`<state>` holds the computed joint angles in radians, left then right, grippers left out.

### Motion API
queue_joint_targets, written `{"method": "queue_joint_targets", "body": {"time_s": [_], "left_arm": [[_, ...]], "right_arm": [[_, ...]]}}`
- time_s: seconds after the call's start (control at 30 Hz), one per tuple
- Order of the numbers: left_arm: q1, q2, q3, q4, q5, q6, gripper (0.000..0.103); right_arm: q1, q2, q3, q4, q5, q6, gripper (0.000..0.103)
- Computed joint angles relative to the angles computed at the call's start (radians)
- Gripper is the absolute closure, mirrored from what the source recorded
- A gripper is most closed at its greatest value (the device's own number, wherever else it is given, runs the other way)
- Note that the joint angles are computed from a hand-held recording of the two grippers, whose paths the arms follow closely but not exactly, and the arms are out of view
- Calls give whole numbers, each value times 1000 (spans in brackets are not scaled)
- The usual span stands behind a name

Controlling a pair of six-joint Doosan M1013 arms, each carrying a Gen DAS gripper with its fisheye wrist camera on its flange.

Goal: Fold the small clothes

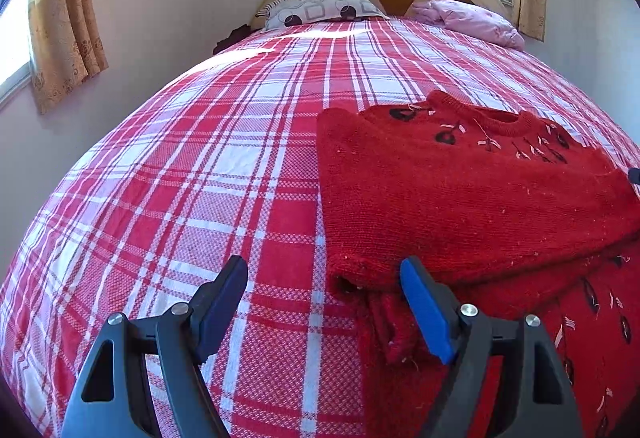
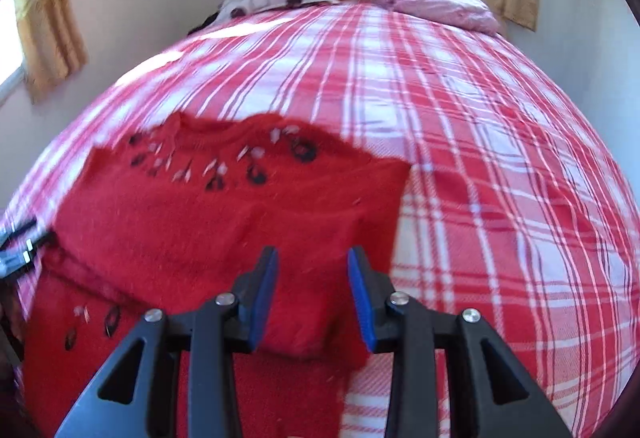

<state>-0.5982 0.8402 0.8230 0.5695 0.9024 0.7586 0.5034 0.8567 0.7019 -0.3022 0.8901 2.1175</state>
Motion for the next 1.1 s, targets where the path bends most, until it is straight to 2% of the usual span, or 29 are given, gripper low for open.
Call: {"method": "queue_joint_targets", "body": {"time_s": [0.1, 0.23, 0.27, 0.3, 0.33, 0.5, 0.53, 0.67, 0.77, 0.83, 0.9, 0.97, 1.1], "left_arm": [[1, -4, 10, -5, -12, -5, 24], [2, -7, 17, -9, -21, -15, 22], [1, -6, 16, -4, -18, -18, 22], [0, -5, 16, 3, -17, -20, 22], [-2, -5, 15, 12, -15, -21, 22], [-10, 6, 1, 35, 7, -3, 19], [-10, 10, -7, 34, 16, 5, 16], [-7, 5, 2, 25, 4, 4, 15], [-6, -25, 56, 71, -52, -82, 15], [-5, -33, 71, 84, -61, -118, 15], [0, -18, 42, 38, -32, -76, 15], [2, 0, 9, -12, -3, -12, 15], [-1, 17, -21, -22, 36, 30, 11]], "right_arm": [[-15, 44, -88, -1, 70, 10, 65], [-40, 118, -225, 165, 181, -73, 68], [-39, 133, -248, 170, 200, -83, 68], [-34, 149, -275, 149, 226, -88, 81], [-30, 164, -303, 135, 253, -89, 89], [-11, 129, -244, -3, 178, -2, 92], [-8, 137, -258, -33, 188, 11, 92], [0, 240, -428, -88, 335, -36, 91], [1, 200, -343, -103, 281, 10, 84], [7, 143, -243, -131, 220, 56, 54], [7, 72, -118, -94, 112, 59, 52], [12, 46, -73, -57, 81, 21, 52], [19, 72, -103, -39, 197, -30, 50]]}}
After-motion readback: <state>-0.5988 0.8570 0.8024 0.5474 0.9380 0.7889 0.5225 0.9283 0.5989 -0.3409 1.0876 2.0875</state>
